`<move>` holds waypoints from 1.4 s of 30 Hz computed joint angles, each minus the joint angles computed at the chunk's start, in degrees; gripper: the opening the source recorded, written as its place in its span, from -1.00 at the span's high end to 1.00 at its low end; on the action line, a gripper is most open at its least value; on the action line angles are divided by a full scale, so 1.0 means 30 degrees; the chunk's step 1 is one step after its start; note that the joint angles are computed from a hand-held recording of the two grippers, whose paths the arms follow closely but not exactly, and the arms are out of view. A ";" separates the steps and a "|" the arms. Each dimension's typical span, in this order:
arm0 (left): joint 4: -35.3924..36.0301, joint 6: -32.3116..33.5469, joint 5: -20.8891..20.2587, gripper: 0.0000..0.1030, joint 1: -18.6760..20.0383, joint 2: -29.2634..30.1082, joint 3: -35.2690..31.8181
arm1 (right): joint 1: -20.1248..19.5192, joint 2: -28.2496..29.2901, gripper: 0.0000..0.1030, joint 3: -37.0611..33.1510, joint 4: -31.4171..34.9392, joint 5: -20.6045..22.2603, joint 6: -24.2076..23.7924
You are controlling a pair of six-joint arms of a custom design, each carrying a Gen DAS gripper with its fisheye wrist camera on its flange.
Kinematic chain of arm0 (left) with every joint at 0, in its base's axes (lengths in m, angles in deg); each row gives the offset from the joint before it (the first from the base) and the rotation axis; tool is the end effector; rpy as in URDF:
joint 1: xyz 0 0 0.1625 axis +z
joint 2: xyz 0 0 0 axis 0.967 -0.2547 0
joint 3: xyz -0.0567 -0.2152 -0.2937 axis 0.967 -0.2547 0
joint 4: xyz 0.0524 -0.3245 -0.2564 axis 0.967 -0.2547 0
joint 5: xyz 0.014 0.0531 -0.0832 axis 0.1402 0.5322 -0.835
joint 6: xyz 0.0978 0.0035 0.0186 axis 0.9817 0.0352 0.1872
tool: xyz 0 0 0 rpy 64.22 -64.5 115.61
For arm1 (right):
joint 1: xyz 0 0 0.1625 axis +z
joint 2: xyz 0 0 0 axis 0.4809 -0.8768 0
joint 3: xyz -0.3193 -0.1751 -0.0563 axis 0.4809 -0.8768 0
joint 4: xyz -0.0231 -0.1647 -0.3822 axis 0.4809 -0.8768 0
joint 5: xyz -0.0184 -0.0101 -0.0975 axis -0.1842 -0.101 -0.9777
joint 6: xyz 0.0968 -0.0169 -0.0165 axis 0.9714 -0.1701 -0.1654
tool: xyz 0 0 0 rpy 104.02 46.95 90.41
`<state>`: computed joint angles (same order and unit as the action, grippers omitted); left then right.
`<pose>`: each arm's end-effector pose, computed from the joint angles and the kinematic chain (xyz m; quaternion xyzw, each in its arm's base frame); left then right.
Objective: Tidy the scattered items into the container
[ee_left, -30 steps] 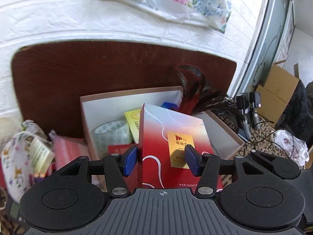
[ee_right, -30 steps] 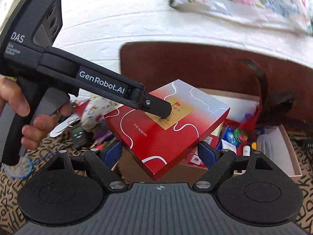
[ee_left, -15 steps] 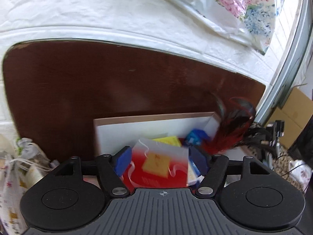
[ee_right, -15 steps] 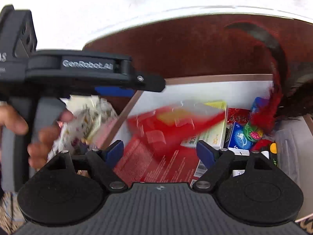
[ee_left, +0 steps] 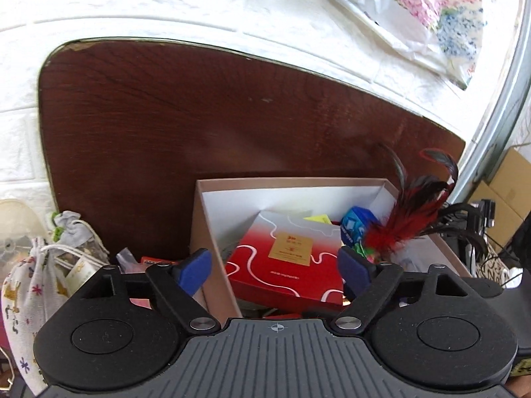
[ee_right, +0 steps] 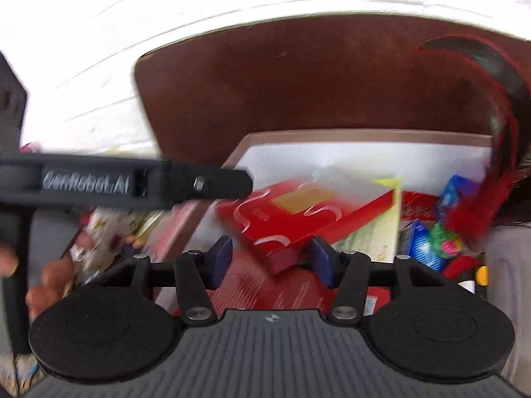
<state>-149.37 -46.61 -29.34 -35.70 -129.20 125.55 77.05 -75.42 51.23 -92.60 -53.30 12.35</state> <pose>-0.2802 -0.4886 0.2675 0.2171 0.8843 -0.3791 0.1648 0.2476 -0.4823 0.1808 0.3069 -0.8838 0.3151 0.1593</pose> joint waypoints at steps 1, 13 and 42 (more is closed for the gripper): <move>0.0044 -0.0066 -0.0041 -0.77 0.0027 -0.0075 0.0027 | -0.0126 -0.0440 -0.14 0.0198 0.0721 0.0554 -0.0423; 0.2630 -0.1567 -0.1781 -0.78 0.0164 -0.0577 -0.0231 | 0.0168 -0.1530 0.10 0.1376 0.1727 0.1485 -0.3339; 0.4656 -0.4114 0.2305 -1.00 -0.5495 -0.7125 0.6502 | 0.2597 -0.2804 -0.98 0.5436 -0.4943 -0.1461 -0.3680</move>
<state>-135.41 -58.95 -22.42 -52.18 -150.58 145.06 84.84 -83.83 67.53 -107.43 -57.68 1.31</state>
